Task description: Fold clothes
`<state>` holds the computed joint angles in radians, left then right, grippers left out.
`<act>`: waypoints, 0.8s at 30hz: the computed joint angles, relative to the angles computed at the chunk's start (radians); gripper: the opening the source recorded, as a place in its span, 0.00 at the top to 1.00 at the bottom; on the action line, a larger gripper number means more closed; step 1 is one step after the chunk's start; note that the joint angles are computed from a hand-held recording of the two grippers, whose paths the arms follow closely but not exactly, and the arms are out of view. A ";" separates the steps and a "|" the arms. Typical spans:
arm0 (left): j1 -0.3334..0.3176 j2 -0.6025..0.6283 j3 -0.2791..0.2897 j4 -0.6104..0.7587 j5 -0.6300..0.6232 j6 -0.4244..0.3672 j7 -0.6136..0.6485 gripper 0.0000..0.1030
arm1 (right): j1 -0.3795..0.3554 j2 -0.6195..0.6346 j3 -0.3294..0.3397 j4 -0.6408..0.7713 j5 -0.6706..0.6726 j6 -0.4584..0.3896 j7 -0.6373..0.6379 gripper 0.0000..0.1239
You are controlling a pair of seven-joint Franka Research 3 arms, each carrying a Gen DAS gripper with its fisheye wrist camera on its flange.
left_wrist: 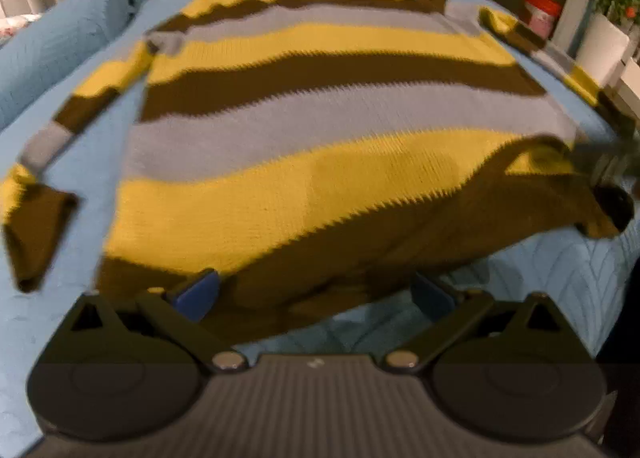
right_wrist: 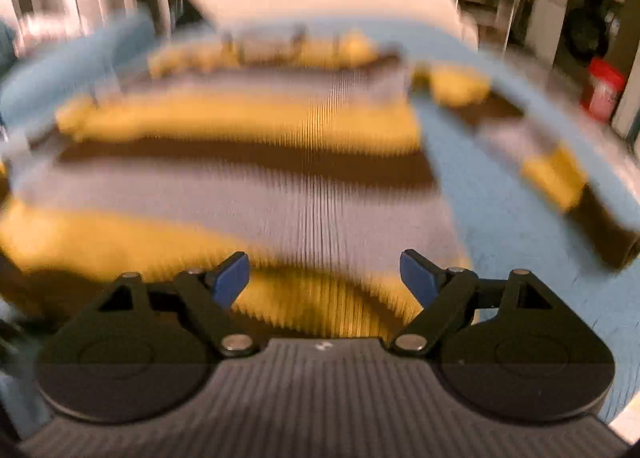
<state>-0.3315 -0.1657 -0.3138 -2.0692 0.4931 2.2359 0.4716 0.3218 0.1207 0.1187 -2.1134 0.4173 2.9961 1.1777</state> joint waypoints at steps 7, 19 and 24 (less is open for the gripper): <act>0.117 -0.211 0.012 -0.123 0.141 -0.191 -0.213 0.00 | -0.046 -0.126 -0.008 -0.058 0.389 -0.181 -0.282 0.30; 0.219 -0.421 0.197 -0.480 -0.177 0.230 -0.149 0.94 | -0.079 -0.104 -0.075 0.004 0.676 -0.278 -0.298 0.30; 0.236 -0.478 0.209 -0.496 -0.230 0.179 0.005 0.94 | -0.080 -0.113 -0.062 -0.008 0.679 -0.270 -0.327 0.30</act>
